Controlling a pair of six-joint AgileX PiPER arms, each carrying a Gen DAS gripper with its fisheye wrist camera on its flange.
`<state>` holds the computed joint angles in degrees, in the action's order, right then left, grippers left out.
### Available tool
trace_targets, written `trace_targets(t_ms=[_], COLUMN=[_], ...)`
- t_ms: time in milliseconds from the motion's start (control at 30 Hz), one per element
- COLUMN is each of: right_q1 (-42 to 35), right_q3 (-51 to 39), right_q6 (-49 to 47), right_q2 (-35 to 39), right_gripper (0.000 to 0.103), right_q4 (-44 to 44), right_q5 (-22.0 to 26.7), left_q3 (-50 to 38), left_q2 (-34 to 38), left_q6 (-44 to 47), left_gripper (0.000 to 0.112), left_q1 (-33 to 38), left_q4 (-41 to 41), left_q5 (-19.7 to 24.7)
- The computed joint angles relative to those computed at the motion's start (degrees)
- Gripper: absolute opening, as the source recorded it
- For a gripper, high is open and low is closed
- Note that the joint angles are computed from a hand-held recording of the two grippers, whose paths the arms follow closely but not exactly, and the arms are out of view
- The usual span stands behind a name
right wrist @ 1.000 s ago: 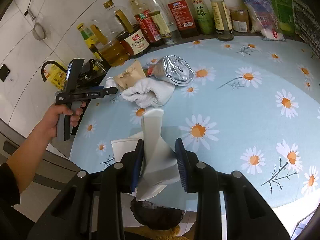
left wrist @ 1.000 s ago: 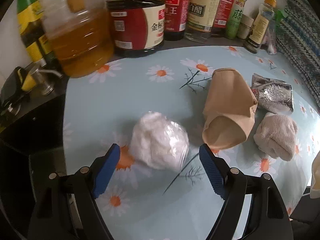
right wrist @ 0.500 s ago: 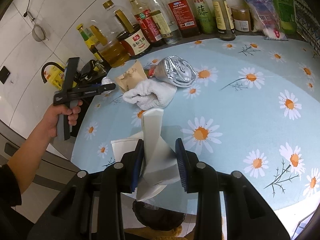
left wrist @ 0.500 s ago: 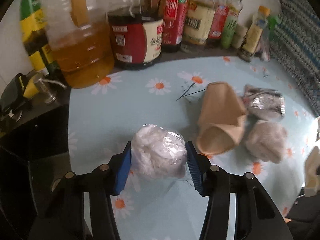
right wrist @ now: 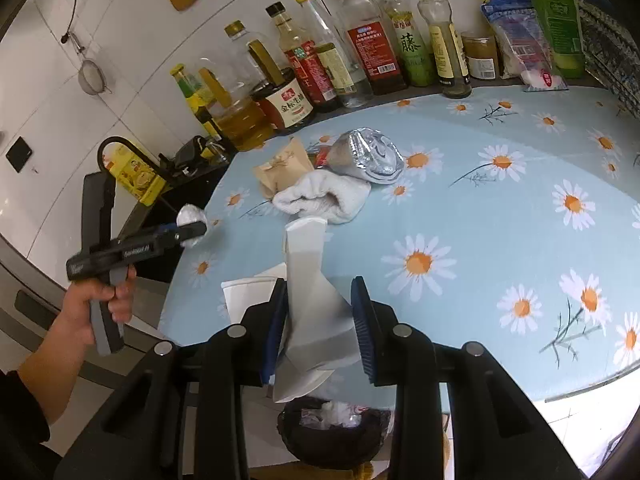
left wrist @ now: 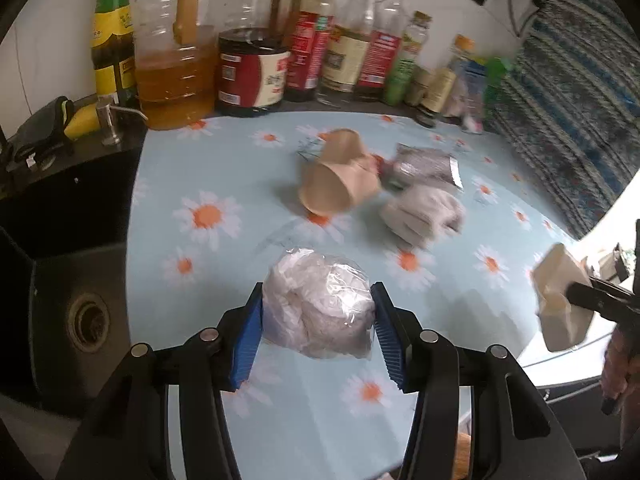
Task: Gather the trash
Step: 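Carry the napkin and tissue ball down over the black bin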
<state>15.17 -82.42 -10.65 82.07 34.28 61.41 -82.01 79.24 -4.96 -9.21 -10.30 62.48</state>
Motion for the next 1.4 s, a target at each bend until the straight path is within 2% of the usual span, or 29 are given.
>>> trace_targets(t_ms=[367,567,767,867,1000,1100,1333,1400], right_q1=[6.2,11.4,20.1,22.8,26.7,27.8,30.0,29.1], right_q3=[11.7,15.5,16.6,18.2,20.7,22.9,29.7,31.4], right_q6=[4.7,9.4,17.4,20.6,25.2,26.6,31.5,31.2], right_q2=[-8.7,-11.9,-12.8,-13.2,-13.2,-13.1,-14.6,-15.5], right_gripper=[0.034,0.034,0.034,0.034,0.035,0.035,0.035,0.035], right_q4=[0.4,-3.1,-12.2,-13.9,-17.2,-17.0,-15.6,-13.5], right_q5=[-5.0,-7.4,-8.8,-9.4,-10.1,-10.9,-15.5,-17.1], left_q3=[10.0,16.0,22.5,25.7,28.7,30.9,36.4,37.9], left_q2=[-11.9,-18.5,-26.3,-29.0,-30.4,-30.8,-28.9,-28.3], left_q6=[-7.0,-10.4,-18.0,-19.1,-21.7,-24.5,-22.2,-19.9], left_gripper=[0.05,0.05,0.05,0.05,0.05,0.05,0.05,0.05], left_q1=[-6.7,-10.0,-14.8,-15.1,-17.5,-22.7,-24.5,-22.7], left_q4=[-0.8,-1.2,0.7,-0.5,1.1,4.0,0.1,-2.5], left_q5=[2.8,2.7,2.2,2.1,2.0,1.2,-1.8,-2.7])
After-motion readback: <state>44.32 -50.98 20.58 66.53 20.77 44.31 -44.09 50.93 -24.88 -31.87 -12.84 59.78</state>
